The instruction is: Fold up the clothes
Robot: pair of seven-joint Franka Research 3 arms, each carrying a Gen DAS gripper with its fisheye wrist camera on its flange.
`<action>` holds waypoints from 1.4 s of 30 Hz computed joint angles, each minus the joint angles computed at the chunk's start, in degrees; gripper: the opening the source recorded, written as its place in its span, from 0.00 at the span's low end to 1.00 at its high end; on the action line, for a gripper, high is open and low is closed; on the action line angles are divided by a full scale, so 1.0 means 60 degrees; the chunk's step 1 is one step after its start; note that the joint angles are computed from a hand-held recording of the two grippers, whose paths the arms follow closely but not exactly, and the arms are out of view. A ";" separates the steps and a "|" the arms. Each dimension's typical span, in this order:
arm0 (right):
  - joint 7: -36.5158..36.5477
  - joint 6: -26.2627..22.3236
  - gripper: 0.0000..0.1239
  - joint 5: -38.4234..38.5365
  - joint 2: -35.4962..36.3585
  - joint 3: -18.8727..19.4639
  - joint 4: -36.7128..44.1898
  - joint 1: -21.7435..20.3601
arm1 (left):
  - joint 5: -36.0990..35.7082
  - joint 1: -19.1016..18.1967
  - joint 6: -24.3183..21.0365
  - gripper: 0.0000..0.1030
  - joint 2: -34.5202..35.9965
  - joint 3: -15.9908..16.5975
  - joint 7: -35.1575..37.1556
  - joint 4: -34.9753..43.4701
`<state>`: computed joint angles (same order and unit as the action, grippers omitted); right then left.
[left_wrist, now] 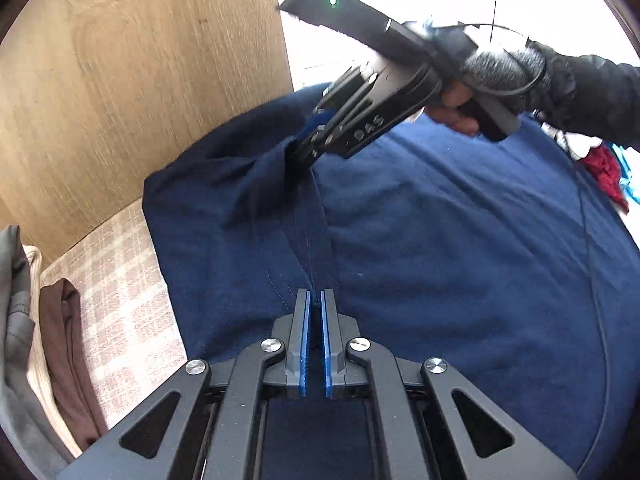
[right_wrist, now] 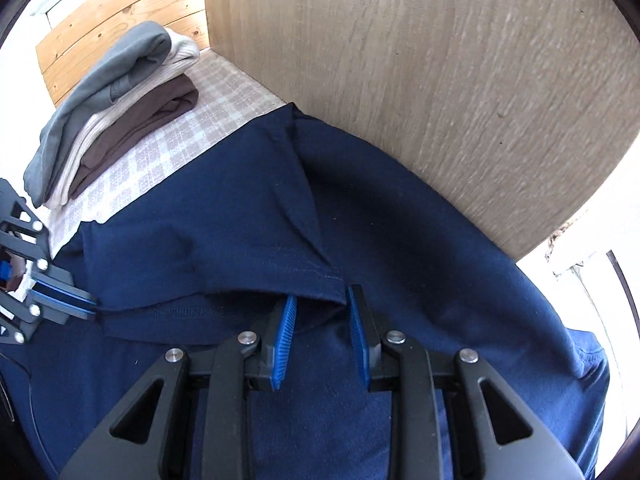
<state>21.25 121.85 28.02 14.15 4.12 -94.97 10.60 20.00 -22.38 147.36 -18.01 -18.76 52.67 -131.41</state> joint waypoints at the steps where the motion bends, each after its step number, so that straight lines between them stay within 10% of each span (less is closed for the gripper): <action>1: -0.0081 0.0133 0.06 0.0028 -0.0089 -0.0014 -0.0083 -0.0025 | 0.0041 0.0012 0.0121 0.04 -0.0179 -0.0022 -0.0130 -0.0108; 7: -0.0189 0.1305 0.10 -0.0565 -0.0538 -0.0169 -0.0841 0.0100 | -0.1387 -0.0865 0.0860 0.09 -0.1003 0.0632 0.0537 -0.0886; 19: -0.0890 0.0038 0.24 0.0500 -0.1602 -0.0107 -0.1581 -0.0100 | -0.2008 -0.0736 -0.2252 0.21 -0.3579 -0.0142 -0.1864 -0.1754; 22: -0.1078 0.0780 0.24 -0.0176 -0.1971 0.0006 -0.2538 0.0306 | -0.2371 -0.1084 -0.3251 0.21 -0.4531 -0.0318 -0.2819 -0.1928; 25: -0.1091 0.1592 0.27 -0.0151 -0.2185 -0.0006 -0.3033 0.0507 | -0.2673 -0.1391 -0.4493 0.21 -0.5588 -0.0691 -0.4106 -0.2035; 32: 0.0143 -0.0483 0.27 0.0895 -0.2874 -0.0534 -0.2267 0.0055 | -0.3588 -0.2337 -0.7891 0.21 -0.6972 -0.2263 -0.7970 -0.1101; 42: 0.0710 -0.1285 0.27 0.1293 -0.4273 -0.0696 -0.2363 0.0089 | -0.4302 -0.3554 -0.7391 0.24 -0.5993 -0.3922 -1.1433 -0.0890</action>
